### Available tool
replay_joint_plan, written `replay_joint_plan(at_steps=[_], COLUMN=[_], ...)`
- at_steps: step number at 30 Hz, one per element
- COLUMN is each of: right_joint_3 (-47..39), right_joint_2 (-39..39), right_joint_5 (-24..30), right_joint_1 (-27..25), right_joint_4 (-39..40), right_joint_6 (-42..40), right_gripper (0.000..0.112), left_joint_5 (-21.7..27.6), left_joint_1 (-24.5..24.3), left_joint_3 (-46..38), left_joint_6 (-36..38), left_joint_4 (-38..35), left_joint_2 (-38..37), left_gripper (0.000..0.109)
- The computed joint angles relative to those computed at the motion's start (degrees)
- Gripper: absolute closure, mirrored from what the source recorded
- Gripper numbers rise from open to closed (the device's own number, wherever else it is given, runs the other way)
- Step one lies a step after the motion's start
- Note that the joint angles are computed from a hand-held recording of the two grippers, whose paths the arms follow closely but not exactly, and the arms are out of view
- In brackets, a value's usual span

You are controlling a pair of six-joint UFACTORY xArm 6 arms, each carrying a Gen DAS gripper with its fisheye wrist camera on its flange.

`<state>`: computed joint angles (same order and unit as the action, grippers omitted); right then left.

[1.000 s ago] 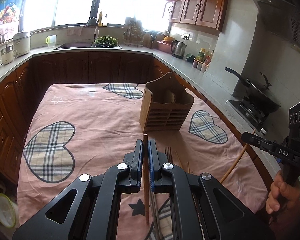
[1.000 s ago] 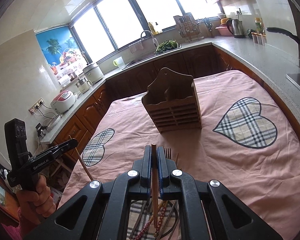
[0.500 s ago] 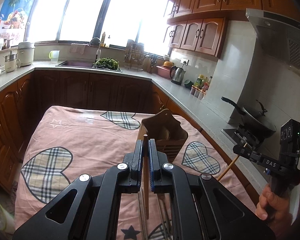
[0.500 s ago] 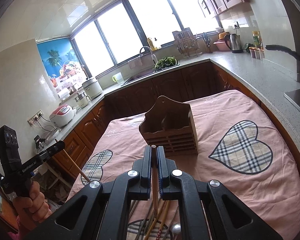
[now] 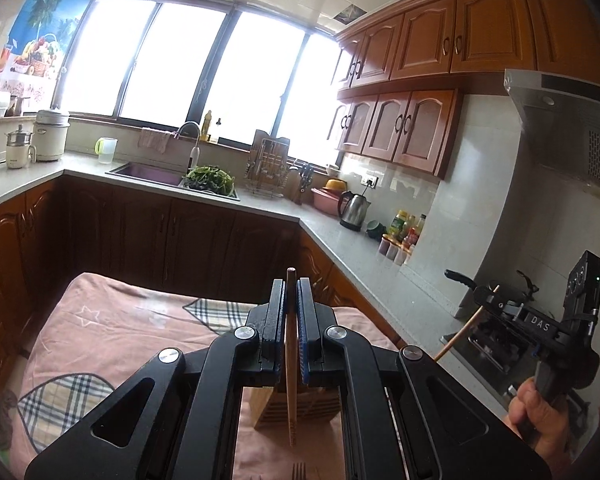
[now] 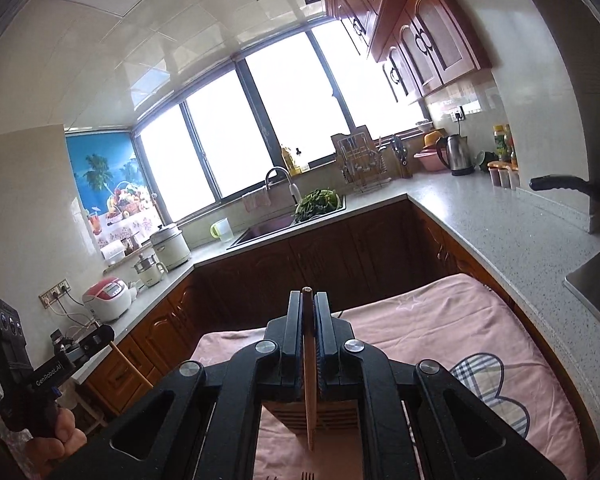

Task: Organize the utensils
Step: 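Lift the chopstick in the left tool into the wooden holder while the right tool does likewise, then open both tools, releasing the chopsticks into the holder, and withdraw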

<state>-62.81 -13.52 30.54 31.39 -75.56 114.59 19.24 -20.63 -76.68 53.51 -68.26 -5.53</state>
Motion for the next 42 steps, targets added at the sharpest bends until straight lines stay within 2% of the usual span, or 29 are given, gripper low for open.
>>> replay_joint_plan(at_steps=[8,15,19,28,33,37,39,40,41,42], right_joint_3=[-6.81,-8.47,-9.34,-9.49,-10.0,-10.16,-10.32,-10.31,-10.26,-10.15], right_joint_2=[8.94,16.88,20.05,22.76,22.96,23.18,23.45,23.54,23.6,23.63], right_joint_5=[-3.91,-9.75,-12.66,-14.85,-15.21,-15.61,-16.27,-16.62,-17.34,-18.14], right_joint_1=[-6.82,-10.24,-11.28,-11.84,-11.94,-12.12,-12.35,-12.49,-12.73,-13.02], right_joint_4=[-2.75,-6.82,-8.77,-10.22,-7.26,-5.58,-4.83,-4.66,-4.47,-4.71], right_joint_6=[2.33,10.26,13.88,16.64,13.39,11.67,11.22,11.26,11.38,12.1], right_gripper=[0.107,0.107,0.107,0.107,0.107,0.102,0.101,0.098,0.088,0.08], left_joint_5=[-7.27,-9.53,-11.56,-11.58,-10.87,-10.52,-9.68,-9.33,-9.55,-10.02], left_joint_1=[-2.74,-5.06,-6.59,-7.18,-6.85,-6.56,-6.21,-6.07,-6.05,-6.08], left_joint_3=[-13.7,-19.94,-20.41,-20.12,-20.22,-19.93,-19.83,-19.78,-19.51,-19.11], left_joint_6=[-6.79,-8.07,-7.7,-13.84,-15.3,-18.39,-21.3,-22.5,-23.2,-24.1], left_joint_4=[4.29,3.85,3.12,10.55,12.58,16.05,18.97,20.1,20.77,21.66], left_joint_2=[14.6,24.16,26.89,29.22,29.32,29.17,29.11,29.05,28.87,28.62], left_gripper=[0.104,0.104,0.104,0.103,0.103,0.103,0.096,0.084,0.072,0.068])
